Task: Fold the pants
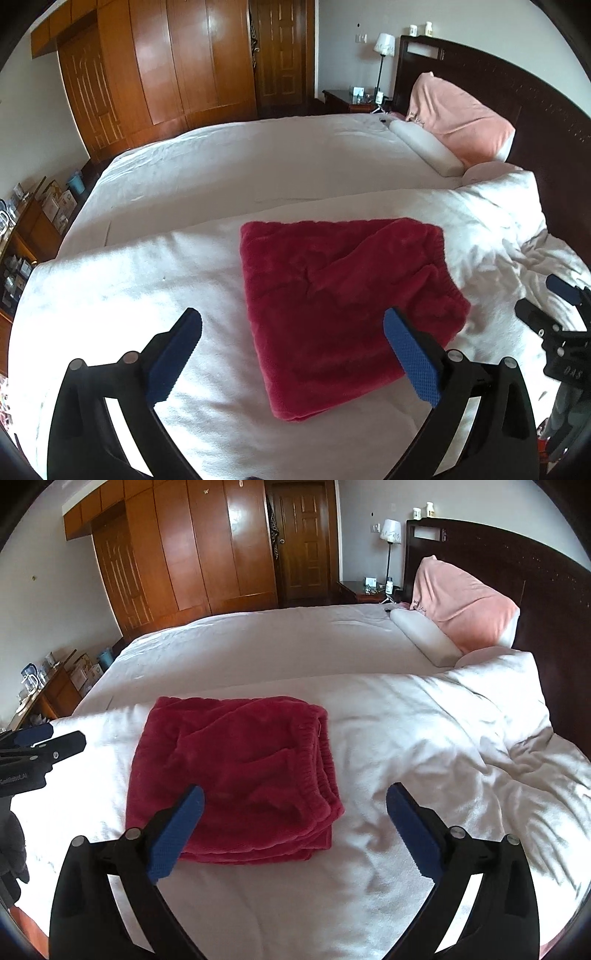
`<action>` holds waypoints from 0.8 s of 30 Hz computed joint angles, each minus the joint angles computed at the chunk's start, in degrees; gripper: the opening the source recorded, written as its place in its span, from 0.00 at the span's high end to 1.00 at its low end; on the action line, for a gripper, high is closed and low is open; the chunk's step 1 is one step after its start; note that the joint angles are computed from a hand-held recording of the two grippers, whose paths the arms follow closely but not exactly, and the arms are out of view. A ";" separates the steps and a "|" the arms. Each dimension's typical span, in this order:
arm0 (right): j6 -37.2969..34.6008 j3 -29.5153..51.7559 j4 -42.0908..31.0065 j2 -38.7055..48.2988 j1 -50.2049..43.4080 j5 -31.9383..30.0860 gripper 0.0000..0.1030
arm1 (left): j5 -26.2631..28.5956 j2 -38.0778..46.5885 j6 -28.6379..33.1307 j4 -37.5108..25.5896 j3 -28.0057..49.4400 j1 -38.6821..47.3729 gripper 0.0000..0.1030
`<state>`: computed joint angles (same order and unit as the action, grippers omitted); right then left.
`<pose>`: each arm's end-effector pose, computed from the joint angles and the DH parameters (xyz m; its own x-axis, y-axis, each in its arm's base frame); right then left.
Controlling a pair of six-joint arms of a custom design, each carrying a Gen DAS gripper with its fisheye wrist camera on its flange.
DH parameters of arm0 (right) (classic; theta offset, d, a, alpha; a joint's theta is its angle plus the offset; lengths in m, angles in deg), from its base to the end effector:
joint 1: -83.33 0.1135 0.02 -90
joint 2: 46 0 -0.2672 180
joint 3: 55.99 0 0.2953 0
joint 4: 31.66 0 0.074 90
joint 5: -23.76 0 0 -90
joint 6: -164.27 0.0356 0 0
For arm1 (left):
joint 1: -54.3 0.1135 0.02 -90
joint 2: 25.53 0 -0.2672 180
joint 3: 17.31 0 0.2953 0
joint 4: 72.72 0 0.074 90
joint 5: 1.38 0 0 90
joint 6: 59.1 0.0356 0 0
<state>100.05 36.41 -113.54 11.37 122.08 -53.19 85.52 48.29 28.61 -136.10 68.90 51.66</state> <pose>0.1548 0.1139 0.4287 -0.7252 -0.0387 -0.6875 -0.1932 0.9698 0.1491 0.3027 -0.0120 0.3484 -0.7761 -0.0042 -0.6306 -0.0190 0.9997 0.0168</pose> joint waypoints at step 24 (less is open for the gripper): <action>1.43 4.02 -0.84 2.30 11.94 10.39 0.03 | -9.12 0.60 0.36 -4.63 4.19 -4.05 0.05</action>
<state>101.48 40.44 -114.38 13.67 134.02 -42.80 76.40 48.89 28.98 -140.73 73.09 47.61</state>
